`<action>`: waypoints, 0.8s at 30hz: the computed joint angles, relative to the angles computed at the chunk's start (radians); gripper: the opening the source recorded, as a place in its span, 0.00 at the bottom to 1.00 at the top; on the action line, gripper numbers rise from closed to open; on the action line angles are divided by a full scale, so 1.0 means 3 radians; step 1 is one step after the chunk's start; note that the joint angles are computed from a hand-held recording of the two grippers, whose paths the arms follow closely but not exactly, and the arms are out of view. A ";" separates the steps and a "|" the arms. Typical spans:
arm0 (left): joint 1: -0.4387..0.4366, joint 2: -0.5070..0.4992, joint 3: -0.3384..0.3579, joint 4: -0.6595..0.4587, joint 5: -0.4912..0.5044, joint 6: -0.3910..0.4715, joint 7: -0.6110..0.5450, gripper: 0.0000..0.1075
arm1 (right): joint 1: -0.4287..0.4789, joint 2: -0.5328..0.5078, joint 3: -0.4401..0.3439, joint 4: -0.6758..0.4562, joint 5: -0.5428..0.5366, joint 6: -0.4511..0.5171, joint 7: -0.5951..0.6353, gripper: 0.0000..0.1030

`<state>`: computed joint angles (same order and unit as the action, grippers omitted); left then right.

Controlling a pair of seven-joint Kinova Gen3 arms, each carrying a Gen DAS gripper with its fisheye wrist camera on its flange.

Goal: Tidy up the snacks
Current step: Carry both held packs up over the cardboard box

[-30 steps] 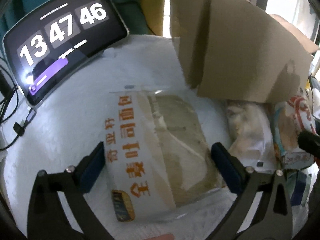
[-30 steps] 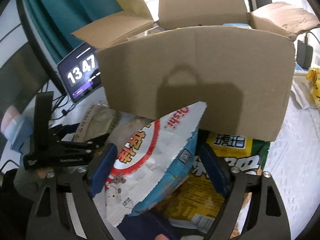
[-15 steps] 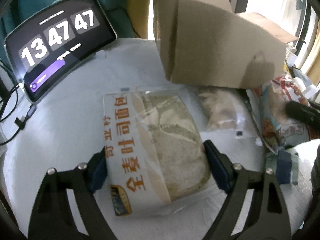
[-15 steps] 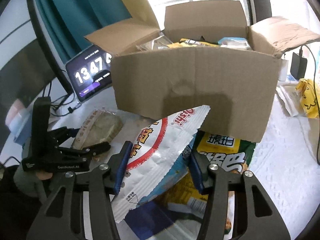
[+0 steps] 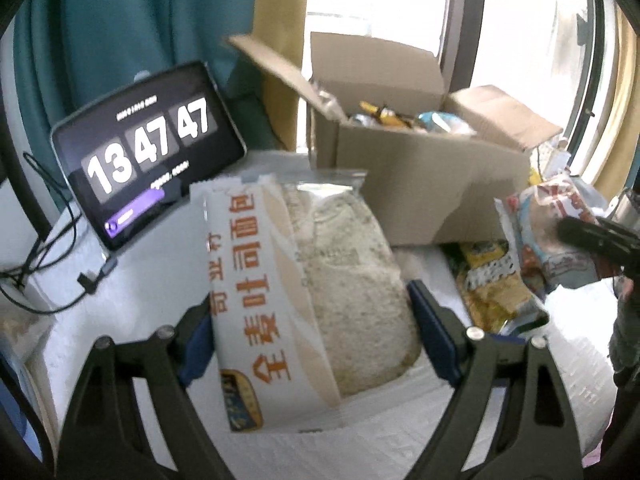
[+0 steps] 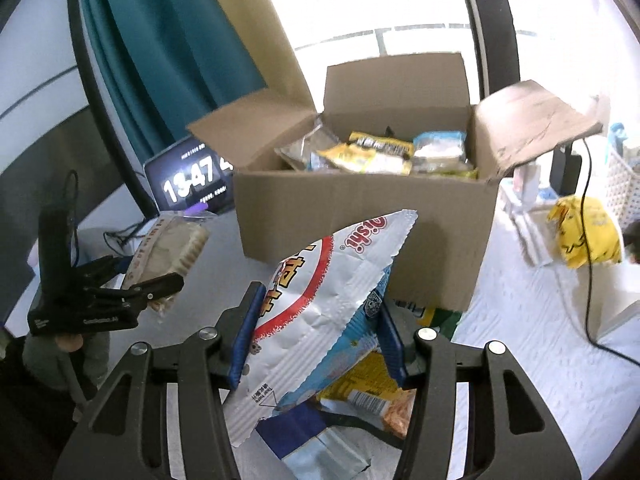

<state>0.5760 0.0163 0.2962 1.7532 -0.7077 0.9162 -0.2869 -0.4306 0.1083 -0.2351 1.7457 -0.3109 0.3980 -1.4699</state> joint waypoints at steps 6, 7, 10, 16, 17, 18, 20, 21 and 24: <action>-0.0053 -0.0040 -0.0022 -0.0050 -0.0093 -0.0068 -0.0036 0.81 | -0.0021 0.0020 0.0031 -0.0163 0.0087 0.0049 0.0001 0.54; -0.0066 -0.0056 -0.0023 -0.0052 -0.0116 -0.0084 -0.0027 0.81 | -0.0026 0.0036 0.0032 -0.0215 0.0113 0.0059 0.0001 0.54; -0.0112 -0.0102 -0.0014 -0.0036 -0.0210 -0.0142 0.0020 0.81 | -0.0036 0.0094 0.0017 -0.0365 0.0161 0.0050 0.0041 0.54; -0.0252 -0.0204 0.0017 0.0026 -0.0416 -0.0248 0.0125 0.81 | -0.0075 0.0358 -0.0005 -0.0834 0.0223 0.0108 0.0056 0.55; -0.0278 -0.0222 0.0026 0.0039 -0.0445 -0.0256 0.0141 0.81 | -0.0117 0.0427 0.0021 -0.0951 0.0267 0.0150 -0.0005 0.55; -0.0309 -0.0243 0.0029 0.0055 -0.0472 -0.0274 0.0149 0.81 | -0.0115 0.0494 0.0012 -0.1049 0.0268 0.0187 -0.0012 0.55; -0.0359 -0.0267 0.0051 0.0080 -0.0514 -0.0291 0.0175 0.81 | -0.0154 0.0589 0.0016 -0.1205 0.0307 0.0233 -0.0051 0.55; -0.0386 -0.0283 0.0059 0.0100 -0.0535 -0.0303 0.0191 0.81 | -0.0220 0.0654 0.0050 -0.1316 0.0387 0.0250 -0.0095 0.55; -0.0475 -0.0327 0.0070 0.0163 -0.0568 -0.0353 0.0224 0.81 | -0.0403 0.0789 0.0177 -0.1547 0.0635 0.0260 -0.0256 0.55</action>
